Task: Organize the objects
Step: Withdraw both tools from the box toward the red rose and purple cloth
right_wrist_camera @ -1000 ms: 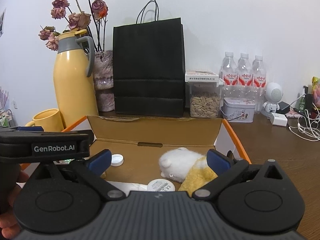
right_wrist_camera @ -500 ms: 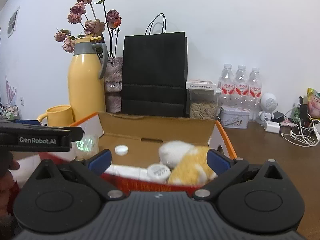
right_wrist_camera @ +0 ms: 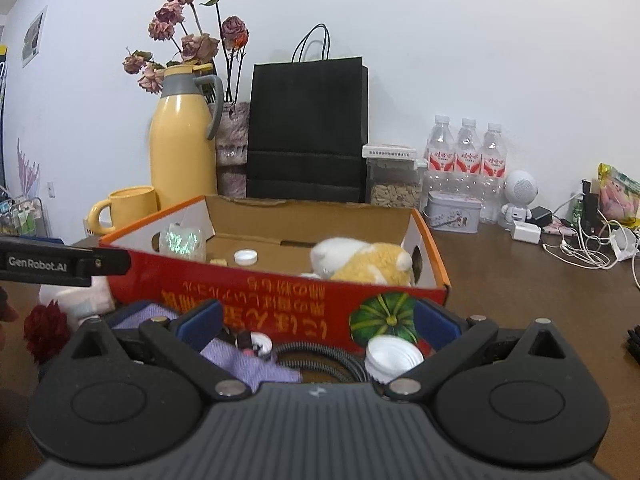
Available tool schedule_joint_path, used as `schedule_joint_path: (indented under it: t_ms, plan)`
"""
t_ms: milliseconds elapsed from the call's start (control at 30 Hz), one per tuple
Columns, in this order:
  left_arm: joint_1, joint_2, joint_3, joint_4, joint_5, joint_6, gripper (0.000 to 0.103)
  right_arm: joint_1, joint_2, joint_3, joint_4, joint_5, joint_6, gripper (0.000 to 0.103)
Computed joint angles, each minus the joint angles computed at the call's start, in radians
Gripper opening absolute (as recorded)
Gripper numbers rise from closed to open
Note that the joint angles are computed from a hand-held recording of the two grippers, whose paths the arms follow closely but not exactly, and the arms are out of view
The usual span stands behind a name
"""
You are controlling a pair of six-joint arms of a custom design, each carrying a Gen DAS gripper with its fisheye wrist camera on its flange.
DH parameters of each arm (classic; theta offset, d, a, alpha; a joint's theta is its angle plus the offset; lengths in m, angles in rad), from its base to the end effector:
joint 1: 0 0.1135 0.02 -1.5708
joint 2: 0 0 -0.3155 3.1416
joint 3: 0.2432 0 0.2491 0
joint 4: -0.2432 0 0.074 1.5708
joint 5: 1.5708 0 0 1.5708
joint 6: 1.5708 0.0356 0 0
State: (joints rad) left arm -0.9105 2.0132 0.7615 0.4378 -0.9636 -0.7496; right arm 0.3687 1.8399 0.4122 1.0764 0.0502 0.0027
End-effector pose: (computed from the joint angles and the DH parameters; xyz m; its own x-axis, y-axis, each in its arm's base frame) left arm 0.2394 -0.2606 0.1193 -0.3978 -0.1216 -0.9094 -0.2271 0.9734 -0.0309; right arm 0.2810 0.1067 0.1492 -0.3218 -0.1215 -0.9390 -0.3151 0.9489 -0.0147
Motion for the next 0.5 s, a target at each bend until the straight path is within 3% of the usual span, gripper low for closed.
schedule_joint_path:
  t_ms: [500]
  plan:
    - [-0.120,-0.045,-0.057,-0.184,-0.006,-0.164,0.101,0.014,-0.084,-0.142,-0.027,-0.060,-0.030,0.103]
